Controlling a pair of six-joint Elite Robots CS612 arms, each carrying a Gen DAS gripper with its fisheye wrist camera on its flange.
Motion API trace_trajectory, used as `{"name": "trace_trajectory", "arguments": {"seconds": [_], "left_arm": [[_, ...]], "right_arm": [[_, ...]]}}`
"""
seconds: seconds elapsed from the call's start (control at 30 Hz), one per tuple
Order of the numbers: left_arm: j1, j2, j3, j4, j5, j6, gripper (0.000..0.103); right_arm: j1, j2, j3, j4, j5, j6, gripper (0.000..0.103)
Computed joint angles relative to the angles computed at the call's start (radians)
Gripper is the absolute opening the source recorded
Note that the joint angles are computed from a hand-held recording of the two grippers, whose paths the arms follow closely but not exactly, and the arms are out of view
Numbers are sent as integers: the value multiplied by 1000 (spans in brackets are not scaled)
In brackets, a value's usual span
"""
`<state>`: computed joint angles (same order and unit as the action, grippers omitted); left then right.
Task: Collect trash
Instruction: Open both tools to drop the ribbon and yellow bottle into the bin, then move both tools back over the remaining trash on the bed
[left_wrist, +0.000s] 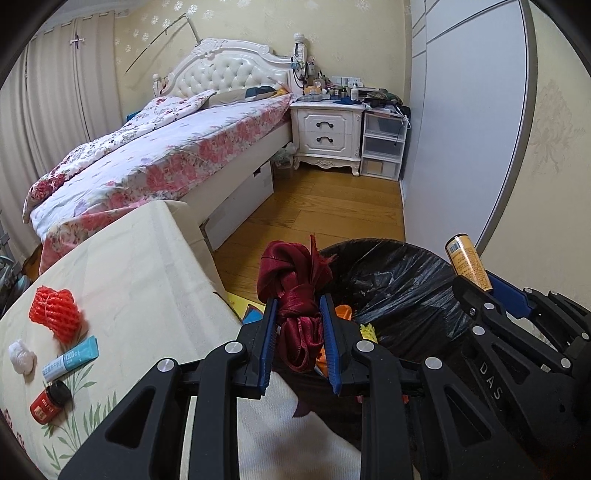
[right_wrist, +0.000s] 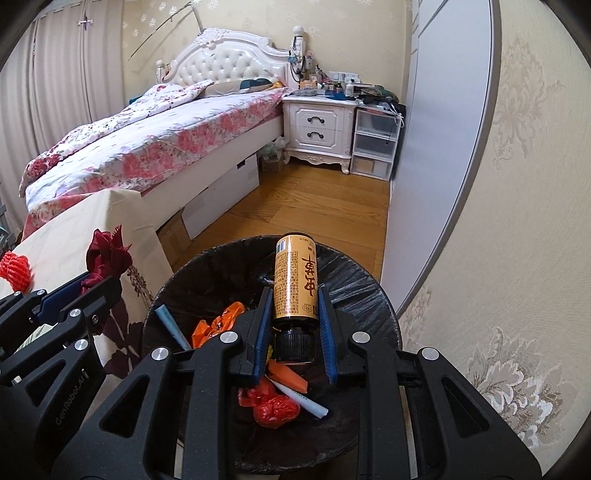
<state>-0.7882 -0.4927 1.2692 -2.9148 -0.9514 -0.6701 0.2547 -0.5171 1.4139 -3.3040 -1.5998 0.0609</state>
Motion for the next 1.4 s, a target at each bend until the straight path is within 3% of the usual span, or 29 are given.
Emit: {"name": "trace_trajectory", "arguments": {"seconds": [0.27,0.4,0.5,0.63,0.83,1.2,1.4], "left_arm": [[3,11,-23,34,-12,-3,25],[3,12,-27,40,-15,-4,29],[2,10,-31,51,-10,-10,43],[-1,8,-26,48,5,-15,55],[-3,2,-16,57,21,-29,65],[-10,-51,89,31,63,-87,67],[-15,-103,185,59,79,-184,67]], "right_arm": [[1,7,-13,13,3,5,23],[0,7,-11,1,-3,16,27],[0,5,-4,-17,-18,25,43],[1,4,-5,-17,-25,25,47],[2,1,-1,-25,-39,28,54],[9,-17,26,-26,-5,12,60],[27,-31,47,-26,44,-27,60]]}}
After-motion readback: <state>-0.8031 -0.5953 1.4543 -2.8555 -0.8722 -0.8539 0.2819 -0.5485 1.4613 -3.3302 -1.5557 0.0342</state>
